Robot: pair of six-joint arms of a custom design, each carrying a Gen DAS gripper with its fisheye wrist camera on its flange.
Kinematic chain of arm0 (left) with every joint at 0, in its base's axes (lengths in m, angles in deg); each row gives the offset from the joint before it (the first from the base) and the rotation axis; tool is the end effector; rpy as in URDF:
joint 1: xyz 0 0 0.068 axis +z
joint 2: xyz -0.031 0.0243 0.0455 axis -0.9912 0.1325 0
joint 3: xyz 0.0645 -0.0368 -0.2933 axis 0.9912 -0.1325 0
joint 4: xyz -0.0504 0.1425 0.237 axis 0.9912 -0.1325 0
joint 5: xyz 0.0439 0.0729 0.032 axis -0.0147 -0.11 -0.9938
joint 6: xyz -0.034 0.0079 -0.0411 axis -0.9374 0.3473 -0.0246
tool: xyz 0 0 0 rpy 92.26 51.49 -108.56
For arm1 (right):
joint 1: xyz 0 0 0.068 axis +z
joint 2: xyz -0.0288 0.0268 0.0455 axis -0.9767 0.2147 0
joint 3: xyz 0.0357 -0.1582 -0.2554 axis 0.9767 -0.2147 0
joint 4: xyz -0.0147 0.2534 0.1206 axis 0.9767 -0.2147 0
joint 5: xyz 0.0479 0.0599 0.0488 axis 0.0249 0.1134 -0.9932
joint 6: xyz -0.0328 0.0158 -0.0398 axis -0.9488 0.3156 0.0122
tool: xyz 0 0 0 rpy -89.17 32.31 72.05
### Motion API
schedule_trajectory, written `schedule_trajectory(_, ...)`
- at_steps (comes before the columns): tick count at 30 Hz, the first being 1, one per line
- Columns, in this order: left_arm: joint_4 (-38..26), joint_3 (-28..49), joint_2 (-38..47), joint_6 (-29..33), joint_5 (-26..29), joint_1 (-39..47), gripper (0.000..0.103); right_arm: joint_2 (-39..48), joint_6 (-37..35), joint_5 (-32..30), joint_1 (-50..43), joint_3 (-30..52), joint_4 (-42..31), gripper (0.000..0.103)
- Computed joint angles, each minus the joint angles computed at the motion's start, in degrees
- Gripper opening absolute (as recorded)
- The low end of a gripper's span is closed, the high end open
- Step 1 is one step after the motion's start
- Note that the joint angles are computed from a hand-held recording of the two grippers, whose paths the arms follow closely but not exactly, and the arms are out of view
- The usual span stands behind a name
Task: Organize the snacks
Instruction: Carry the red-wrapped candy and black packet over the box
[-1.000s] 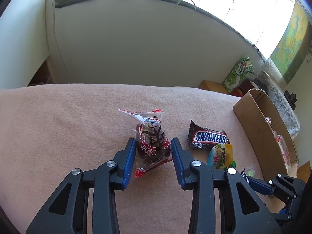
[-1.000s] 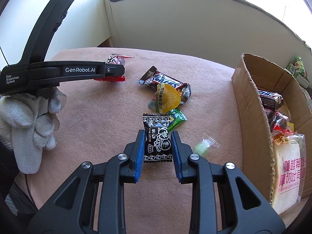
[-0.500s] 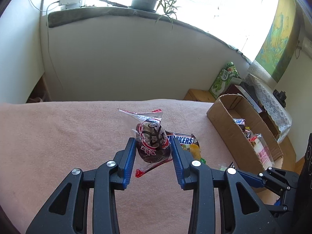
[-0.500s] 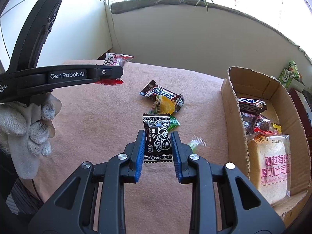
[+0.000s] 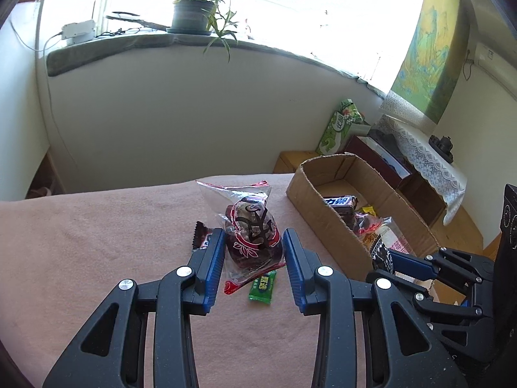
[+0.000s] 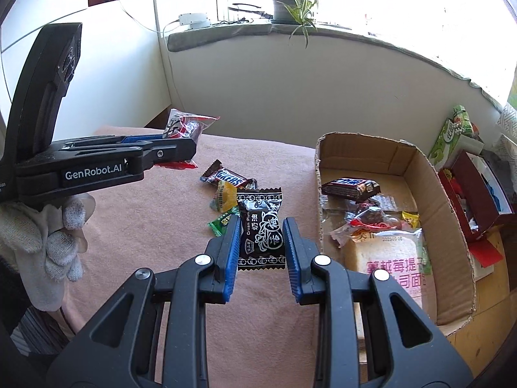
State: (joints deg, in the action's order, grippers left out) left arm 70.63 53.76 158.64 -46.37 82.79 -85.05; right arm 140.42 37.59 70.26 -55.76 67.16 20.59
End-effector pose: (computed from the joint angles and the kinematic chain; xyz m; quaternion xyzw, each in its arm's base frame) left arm 0.2164 -0.0134 0.1346 -0.0702 0.9050 -0.1046 0.4063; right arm 0.2120 0.0940 0.1265 -0.3217 0.8637 0.1375 0.3629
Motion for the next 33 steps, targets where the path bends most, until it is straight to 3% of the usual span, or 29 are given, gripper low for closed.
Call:
schedule_trajectory(17,2.5,8.12,10.77,-5.71,-5.63,-16.39,0.035,3.44,-11.65,-9.37,-23.95,4.48,-3.88,0.027)
schedule_trajectory(33,1.37,17.19,20.09,-6.9,-7.46,-23.36,0.035,14.24,-15.42,-11.48,-31.73,11.1,-3.19,0.027)
